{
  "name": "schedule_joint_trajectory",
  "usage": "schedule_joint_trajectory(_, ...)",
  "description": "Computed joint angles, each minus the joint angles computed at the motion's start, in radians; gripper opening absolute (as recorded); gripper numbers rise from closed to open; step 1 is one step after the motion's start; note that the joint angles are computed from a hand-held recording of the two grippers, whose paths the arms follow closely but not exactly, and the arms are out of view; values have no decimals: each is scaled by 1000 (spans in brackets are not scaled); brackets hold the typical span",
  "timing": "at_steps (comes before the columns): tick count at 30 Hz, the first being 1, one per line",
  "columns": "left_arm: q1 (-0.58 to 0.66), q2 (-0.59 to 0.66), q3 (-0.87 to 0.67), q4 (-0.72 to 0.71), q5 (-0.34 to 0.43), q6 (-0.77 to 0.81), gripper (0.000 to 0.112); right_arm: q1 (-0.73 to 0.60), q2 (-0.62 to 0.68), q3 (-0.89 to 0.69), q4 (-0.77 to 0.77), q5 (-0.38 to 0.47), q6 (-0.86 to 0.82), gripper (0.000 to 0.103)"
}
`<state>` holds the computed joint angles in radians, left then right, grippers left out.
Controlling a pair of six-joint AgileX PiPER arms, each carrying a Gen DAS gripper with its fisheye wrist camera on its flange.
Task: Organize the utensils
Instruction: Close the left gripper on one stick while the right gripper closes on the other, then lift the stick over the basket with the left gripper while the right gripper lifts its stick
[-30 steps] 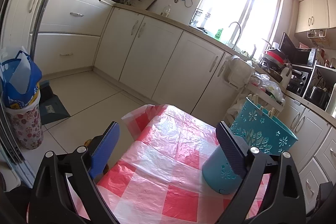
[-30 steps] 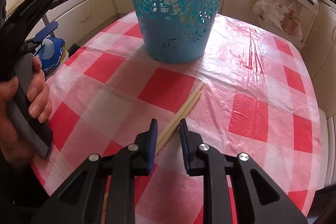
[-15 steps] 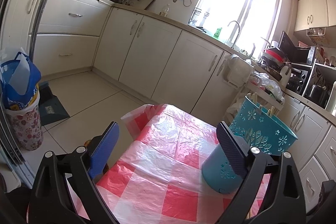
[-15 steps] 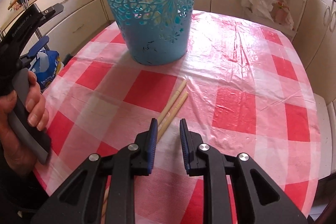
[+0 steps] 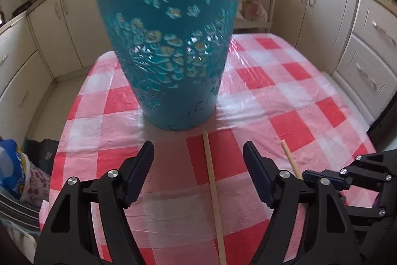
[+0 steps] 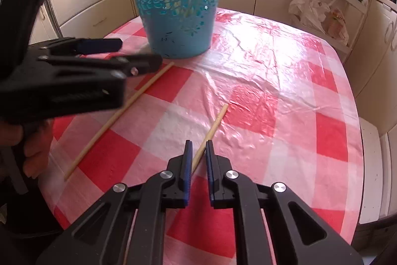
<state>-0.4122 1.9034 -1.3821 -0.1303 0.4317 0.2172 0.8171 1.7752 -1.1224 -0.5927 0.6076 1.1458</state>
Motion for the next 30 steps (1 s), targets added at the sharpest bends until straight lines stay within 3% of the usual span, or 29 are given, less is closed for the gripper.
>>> schedule_joint_trajectory(2, -27, 41, -46, 153, 41, -138, 60, -1, -18, 28, -15, -18, 20, 10)
schedule_joint_trajectory(4, -27, 82, -84, 148, 91, -116, 38, 1, -9, 15, -21, -14, 22, 10)
schedule_joint_trajectory(6, -9, 75, -63, 57, 68, -10, 7, 4, 0, 8, -25, -19, 13, 7)
schedule_joint_trajectory(12, 36, 49, -45, -19, 94, 65, 5, -14, 38, -60, 66, 3, -121, 7)
schedule_joint_trajectory(14, 53, 59, -67, -35, 135, 63, 6, -16, 52, -91, 96, 33, -180, 8)
schedule_joint_trajectory(17, 37, 62, -75, 43, 137, 22, 16, -16, 71, -131, 128, 73, -246, 7)
schedule_joint_trajectory(19, 40, 63, -80, 28, 143, 54, 13, -12, 81, -146, 130, 87, -254, 6)
schedule_joint_trajectory(20, 43, 66, -87, -3, 152, 89, 5, -12, 78, -141, 128, 80, -239, 6)
schedule_joint_trajectory(23, 42, 51, -49, -27, 115, 115, 5, -25, 25, -62, 108, -57, -123, 6)
schedule_joint_trajectory(30, 94, -20, 39, -191, 32, 236, 5, -63, 5, 11, -105, -245, 241, 6)
